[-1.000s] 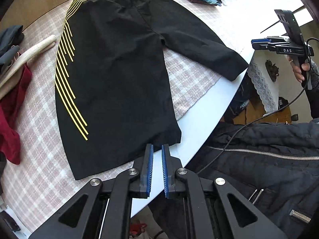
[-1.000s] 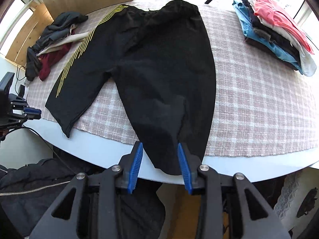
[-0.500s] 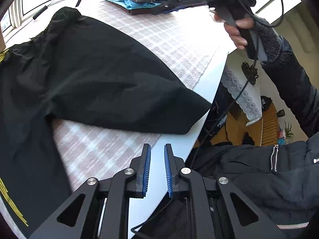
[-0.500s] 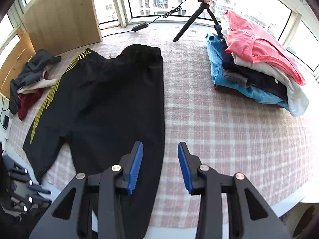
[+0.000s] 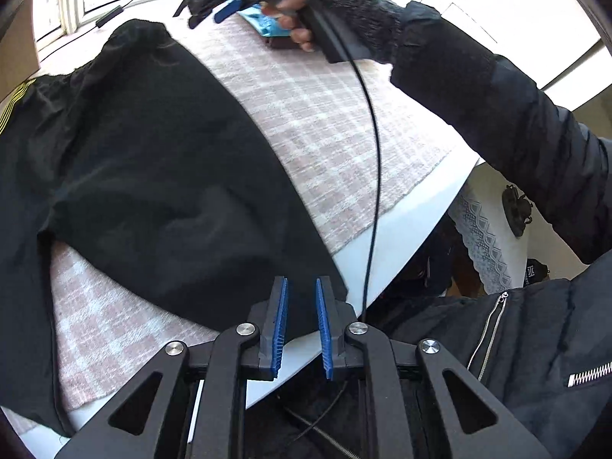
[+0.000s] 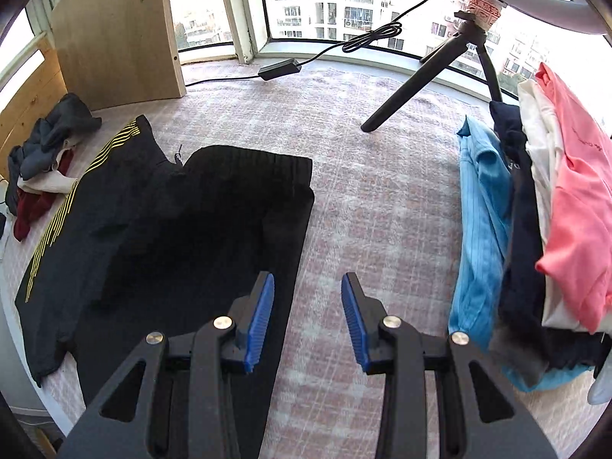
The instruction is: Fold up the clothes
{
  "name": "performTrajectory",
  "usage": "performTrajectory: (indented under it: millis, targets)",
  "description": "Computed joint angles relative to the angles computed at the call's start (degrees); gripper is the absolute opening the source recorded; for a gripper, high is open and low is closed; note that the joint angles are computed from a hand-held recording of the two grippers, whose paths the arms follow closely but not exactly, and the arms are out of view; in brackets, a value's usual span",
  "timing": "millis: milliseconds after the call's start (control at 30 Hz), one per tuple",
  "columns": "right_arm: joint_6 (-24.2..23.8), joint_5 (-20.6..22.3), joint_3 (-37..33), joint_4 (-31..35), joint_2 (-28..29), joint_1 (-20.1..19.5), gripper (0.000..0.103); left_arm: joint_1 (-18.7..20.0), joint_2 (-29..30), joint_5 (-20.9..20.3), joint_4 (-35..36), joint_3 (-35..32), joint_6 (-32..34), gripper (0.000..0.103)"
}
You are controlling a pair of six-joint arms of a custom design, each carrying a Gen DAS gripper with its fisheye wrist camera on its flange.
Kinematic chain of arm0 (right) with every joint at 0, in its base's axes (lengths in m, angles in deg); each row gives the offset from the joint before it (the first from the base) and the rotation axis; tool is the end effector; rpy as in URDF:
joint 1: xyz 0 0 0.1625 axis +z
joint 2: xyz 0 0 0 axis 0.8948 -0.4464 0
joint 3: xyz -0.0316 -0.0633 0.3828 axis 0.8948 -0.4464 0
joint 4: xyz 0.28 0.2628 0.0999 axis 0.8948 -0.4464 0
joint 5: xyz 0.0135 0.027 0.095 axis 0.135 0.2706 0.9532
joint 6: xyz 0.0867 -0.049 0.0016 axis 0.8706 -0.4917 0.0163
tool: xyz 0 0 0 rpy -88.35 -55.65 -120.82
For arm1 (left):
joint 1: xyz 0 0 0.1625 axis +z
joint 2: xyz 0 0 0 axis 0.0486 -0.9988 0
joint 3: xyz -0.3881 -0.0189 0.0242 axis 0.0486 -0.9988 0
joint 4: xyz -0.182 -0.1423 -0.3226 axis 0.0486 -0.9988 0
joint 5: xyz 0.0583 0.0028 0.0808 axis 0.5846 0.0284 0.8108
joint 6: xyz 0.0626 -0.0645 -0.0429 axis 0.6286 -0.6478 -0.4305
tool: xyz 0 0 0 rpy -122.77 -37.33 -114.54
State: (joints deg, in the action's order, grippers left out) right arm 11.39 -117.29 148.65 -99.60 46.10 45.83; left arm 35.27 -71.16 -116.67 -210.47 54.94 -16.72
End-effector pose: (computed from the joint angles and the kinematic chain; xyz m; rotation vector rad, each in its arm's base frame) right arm 0.3308 -0.6932 0.1263 0.9415 -2.4139 0.2367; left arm -0.2588 -0.4166 0.1757 0.4936 2.7369 -0.2079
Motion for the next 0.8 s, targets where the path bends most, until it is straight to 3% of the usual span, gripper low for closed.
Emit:
performTrajectory:
  millis: [200,333,500,567,800]
  targets:
    - [-0.60,2.43,0.44,4.45,-3.24,-0.92,0.036,0.53,12.49,-0.85,-2.48,-5.75,4.59,0.023]
    - [-1.45,3.17,1.71,4.10,-5.65,-1.83,0.042,0.97,16.77,3.57,5.29,-7.78,2.33,0.026]
    - [-2.21,5.48,-0.54,4.46,-4.19,-2.53,0.043,1.98,14.96,2.83,1.30,-5.07,-0.09,0.025]
    - [-2.84,6.32,-3.00,4.83,-1.67,-2.34,0.043,2.88,13.99,1.58,-0.32,-4.21,-0.94,0.002]
    - [-3.03,6.45,-17.93,9.53,11.35,-1.56,0.044,2.85,7.05,-0.46,-7.28,0.50,-5.35,0.001]
